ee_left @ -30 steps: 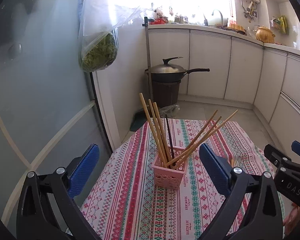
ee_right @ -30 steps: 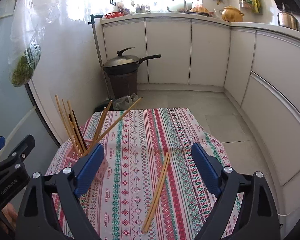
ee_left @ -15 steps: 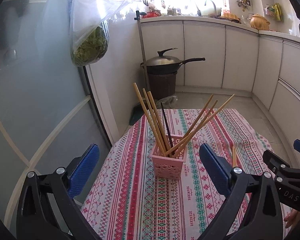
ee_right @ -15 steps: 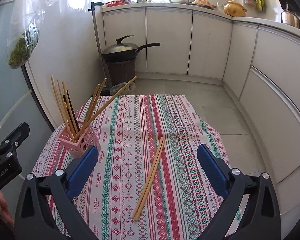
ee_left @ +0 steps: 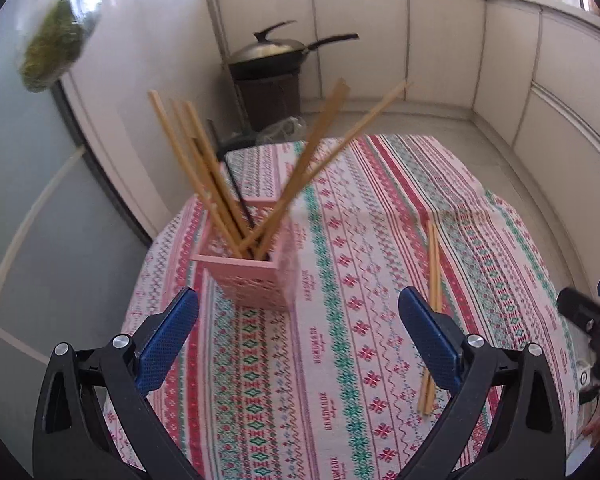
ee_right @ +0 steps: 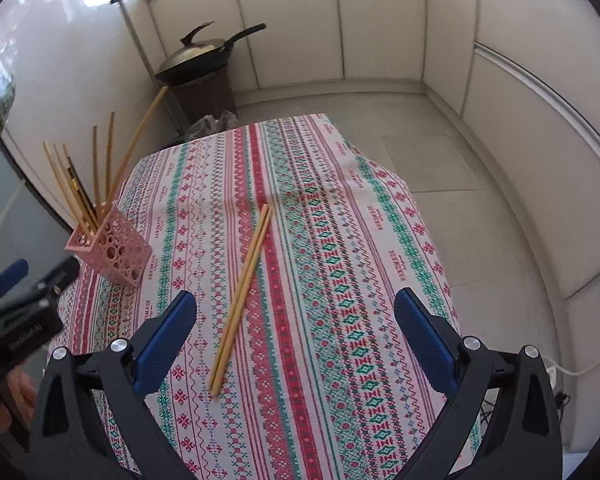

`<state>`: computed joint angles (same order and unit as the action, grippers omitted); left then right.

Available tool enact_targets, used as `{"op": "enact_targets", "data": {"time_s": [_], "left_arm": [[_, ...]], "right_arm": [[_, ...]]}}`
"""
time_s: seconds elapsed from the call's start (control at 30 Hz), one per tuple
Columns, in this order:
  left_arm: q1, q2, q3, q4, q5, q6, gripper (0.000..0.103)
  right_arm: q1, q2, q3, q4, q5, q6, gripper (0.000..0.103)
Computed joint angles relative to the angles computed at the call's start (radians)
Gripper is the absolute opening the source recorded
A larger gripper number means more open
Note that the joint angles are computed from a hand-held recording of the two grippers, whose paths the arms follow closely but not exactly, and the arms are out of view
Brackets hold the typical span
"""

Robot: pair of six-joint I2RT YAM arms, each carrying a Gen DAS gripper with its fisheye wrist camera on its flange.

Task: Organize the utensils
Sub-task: 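Lower both grippers onto the last two wooden chopsticks on the cloth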

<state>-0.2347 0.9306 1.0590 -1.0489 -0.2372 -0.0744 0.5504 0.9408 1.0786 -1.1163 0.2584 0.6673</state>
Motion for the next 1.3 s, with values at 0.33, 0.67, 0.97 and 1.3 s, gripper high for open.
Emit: {"op": "enact_targets", "data": {"time_s": [0.33,0.67,0.97,1.3], "left_arm": [[-0.140,0.419,0.071,0.114,0.060,-0.101,0.096],[-0.051,0.812,0.341,0.057,0.202,-0.163,0.094],[-0.050,0.920,0.420,0.065,0.194,-0.143,0.090],[-0.108,1.001,0.486,0.087,0.176,-0.061,0.039]], "right_arm": [[-0.629,-0.039,-0.010,-0.045,-0.451,-0.178,0.096],[-0.860,0.047,0.021,-0.073,-0.703,-0.232,0.096],[-0.852,0.098,0.008,-0.041,-0.727,-0.199,0.096],[-0.790,0.136,0.002,0.004,-0.635,-0.169,0.096]]}}
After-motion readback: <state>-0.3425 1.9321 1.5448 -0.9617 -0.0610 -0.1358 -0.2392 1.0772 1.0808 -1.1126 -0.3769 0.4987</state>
